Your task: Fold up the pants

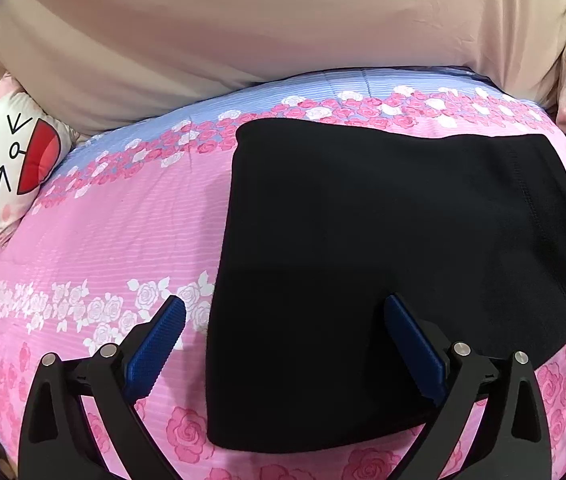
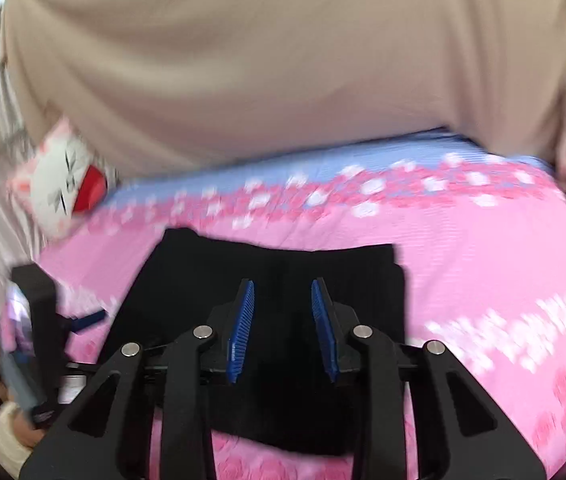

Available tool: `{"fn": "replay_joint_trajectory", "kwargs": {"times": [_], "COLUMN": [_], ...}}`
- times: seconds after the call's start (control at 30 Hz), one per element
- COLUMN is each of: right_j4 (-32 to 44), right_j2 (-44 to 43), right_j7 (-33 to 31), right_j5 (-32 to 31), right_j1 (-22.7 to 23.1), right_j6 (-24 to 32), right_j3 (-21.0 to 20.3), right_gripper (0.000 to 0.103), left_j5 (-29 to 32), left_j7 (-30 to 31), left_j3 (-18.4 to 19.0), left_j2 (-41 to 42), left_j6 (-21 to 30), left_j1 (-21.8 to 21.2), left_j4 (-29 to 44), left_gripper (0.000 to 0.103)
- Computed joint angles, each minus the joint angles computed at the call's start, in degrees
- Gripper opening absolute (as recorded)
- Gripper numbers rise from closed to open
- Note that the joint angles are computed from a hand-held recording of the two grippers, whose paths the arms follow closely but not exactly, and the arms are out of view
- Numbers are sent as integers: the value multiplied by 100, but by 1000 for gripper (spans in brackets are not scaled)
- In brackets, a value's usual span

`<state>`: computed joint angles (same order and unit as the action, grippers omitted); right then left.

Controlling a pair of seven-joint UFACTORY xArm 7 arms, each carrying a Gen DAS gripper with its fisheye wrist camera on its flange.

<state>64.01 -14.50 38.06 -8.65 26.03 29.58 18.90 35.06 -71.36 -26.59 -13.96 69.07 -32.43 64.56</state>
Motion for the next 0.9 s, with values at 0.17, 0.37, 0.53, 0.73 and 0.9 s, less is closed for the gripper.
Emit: {"fn": "replay_joint_trajectory", "kwargs": {"times": [0.17,0.37,0.53,0.73,0.9], "right_j4": [720,1220,1727,2777,4223], "right_j2": [1241,1230,2094,2525,3910], "right_j7": [342,380,306,-81,-262], "right_j5": [-621,-732,-941,-650,-655], "right_j1": [-21,426,828,1135,1644], "right_j6": [280,383,722,883,1482], "right_j3": [-157,-46,-205,-297,-612], "right_gripper": [22,26,25,28,26], "left_j5": [-105,-190,-315,-430,-477], "left_j7": [30,52,152,211,219], "left_j3": [68,81,78,27,-115], "left_j2": [-62,-172,-245,-588,-989], "left_j6": [-185,-320,-385,-320,-157], "left_j1": [30,76,147,221,376], "left_j4": [-84,-203,-249,-431,-613], "left_gripper": [98,98,98,98,98]}}
